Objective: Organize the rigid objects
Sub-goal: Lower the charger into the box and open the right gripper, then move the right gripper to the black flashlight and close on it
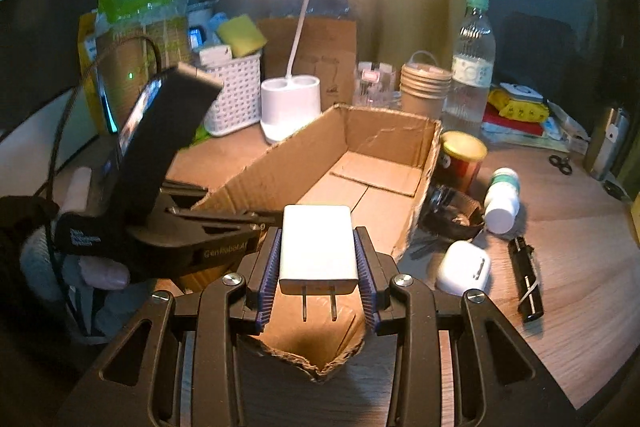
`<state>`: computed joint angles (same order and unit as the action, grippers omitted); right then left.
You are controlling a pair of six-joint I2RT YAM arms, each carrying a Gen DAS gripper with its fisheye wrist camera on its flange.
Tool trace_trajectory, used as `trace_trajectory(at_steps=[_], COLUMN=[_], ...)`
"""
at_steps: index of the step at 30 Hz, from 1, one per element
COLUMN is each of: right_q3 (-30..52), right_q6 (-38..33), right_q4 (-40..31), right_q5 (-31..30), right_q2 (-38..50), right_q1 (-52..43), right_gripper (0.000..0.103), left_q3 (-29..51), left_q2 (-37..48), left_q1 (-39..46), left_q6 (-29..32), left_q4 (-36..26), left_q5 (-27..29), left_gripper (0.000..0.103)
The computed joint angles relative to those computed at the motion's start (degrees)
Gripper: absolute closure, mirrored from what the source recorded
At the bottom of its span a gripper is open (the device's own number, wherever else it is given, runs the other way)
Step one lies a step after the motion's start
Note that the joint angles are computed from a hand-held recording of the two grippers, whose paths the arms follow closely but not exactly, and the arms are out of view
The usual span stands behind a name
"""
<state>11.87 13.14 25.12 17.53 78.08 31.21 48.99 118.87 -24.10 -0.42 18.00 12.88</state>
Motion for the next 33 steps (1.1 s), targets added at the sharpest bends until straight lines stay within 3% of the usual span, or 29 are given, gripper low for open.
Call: trace_trajectory(at_steps=[15, 33], right_q3=[-0.7, -5.2], right_q6=[0.4, -1.5], right_q4=[0.8, -7.9], right_q5=[-1.0, -1.4], right_q2=[0.0, -16.8], right_q1=[-0.6, -9.9], right_gripper=[0.063, 0.057], left_q3=[-0.1, 0.0], left_q2=[0.1, 0.1], left_q1=[0.1, 0.0], left_q6=[0.1, 0.1], left_q4=[0.2, 0.1], left_q5=[0.0, 0.0], left_gripper=[0.091, 0.091])
